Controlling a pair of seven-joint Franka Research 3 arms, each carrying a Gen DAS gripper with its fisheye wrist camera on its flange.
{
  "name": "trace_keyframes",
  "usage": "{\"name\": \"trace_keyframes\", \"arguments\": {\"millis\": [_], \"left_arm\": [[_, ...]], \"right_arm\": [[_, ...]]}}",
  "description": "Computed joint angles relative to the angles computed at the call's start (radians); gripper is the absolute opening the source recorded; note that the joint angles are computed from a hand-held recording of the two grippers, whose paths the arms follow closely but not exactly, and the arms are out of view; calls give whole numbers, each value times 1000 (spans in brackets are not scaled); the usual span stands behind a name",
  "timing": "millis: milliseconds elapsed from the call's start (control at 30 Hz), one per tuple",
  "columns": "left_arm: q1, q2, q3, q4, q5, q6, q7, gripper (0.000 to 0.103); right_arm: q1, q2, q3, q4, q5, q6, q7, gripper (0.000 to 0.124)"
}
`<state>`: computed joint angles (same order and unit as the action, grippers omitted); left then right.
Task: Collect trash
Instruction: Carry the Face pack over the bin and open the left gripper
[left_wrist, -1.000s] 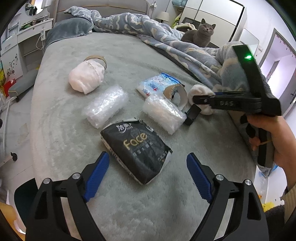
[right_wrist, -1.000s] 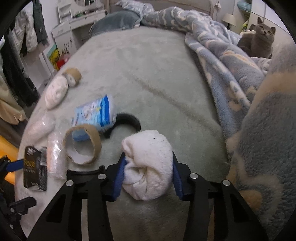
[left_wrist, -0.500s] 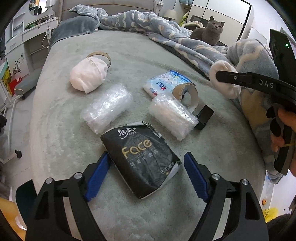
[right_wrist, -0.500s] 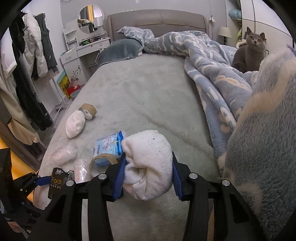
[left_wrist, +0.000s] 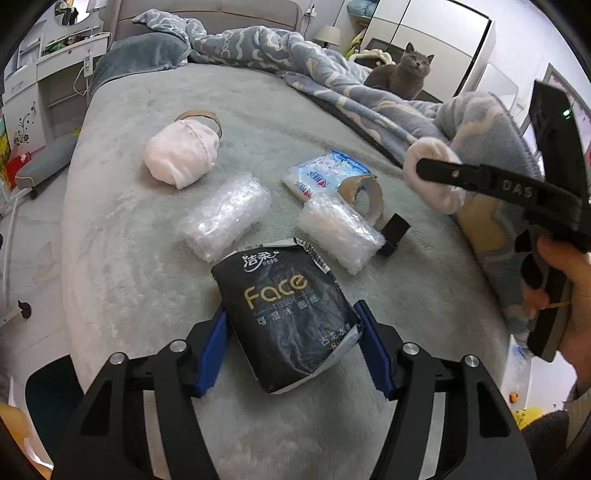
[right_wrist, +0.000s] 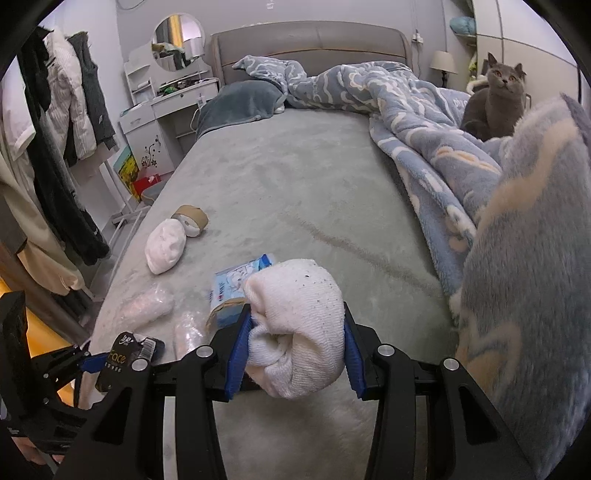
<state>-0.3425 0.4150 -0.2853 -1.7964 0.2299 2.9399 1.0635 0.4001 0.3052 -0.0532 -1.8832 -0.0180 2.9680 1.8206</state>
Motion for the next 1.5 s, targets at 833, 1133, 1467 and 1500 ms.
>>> {"name": "trace_keyframes", "arguments": {"millis": [833,1133,1467,1500], "left_arm": [[141,-349,-23,-407,-246,115,180,67],[137,-419,57,-503,-325,89,219,67],[143,-433,104,-541,-455,5,341,67],[146,-432,106,-543,-473,0,353,67]], "right_arm": [[168,-24,16,14,-216,-13,309,45],[216,37,56,104,-150,-25,265,45],[274,137,88,239,-77,-103,202,45],[281,152,90,265,-76,-116,194,45]]}}
